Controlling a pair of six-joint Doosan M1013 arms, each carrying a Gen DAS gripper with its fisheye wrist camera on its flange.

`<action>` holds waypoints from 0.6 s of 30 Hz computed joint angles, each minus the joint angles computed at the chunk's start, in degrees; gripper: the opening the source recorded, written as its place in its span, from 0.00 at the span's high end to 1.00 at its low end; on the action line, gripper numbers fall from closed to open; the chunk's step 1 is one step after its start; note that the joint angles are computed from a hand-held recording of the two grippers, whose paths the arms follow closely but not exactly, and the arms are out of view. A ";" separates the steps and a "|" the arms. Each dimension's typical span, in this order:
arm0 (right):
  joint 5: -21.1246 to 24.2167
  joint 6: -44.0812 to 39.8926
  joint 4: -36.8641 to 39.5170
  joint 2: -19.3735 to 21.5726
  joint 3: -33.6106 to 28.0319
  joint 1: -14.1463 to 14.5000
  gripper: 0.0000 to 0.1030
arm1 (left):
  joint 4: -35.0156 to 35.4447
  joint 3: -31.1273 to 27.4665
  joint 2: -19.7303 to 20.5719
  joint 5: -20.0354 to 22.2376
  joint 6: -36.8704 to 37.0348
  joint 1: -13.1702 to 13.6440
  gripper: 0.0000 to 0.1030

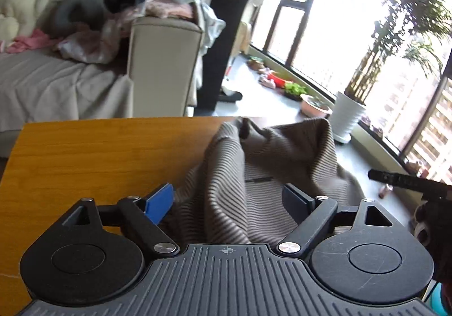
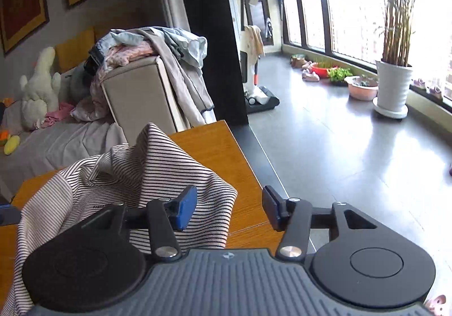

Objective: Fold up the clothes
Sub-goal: 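Lift and shake the shirt with both grippers, then lay it flat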

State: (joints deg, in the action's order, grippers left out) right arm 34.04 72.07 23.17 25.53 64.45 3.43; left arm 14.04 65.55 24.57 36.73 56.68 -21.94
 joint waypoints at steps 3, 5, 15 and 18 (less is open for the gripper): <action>0.09 -9.05 6.26 -1.39 2.00 0.51 0.50 | -1.55 -4.13 3.38 5.93 5.69 -0.76 0.34; 1.30 -13.92 10.63 -1.76 2.72 0.82 0.50 | 0.68 -5.77 4.72 9.29 5.22 -0.87 0.83; 21.00 -34.79 17.42 5.01 -5.80 2.65 0.50 | 25.32 -10.95 6.57 22.33 -19.15 1.13 0.86; 21.80 -36.25 17.01 5.53 -5.46 2.61 0.46 | 28.31 -11.75 7.15 24.66 -18.60 1.26 0.80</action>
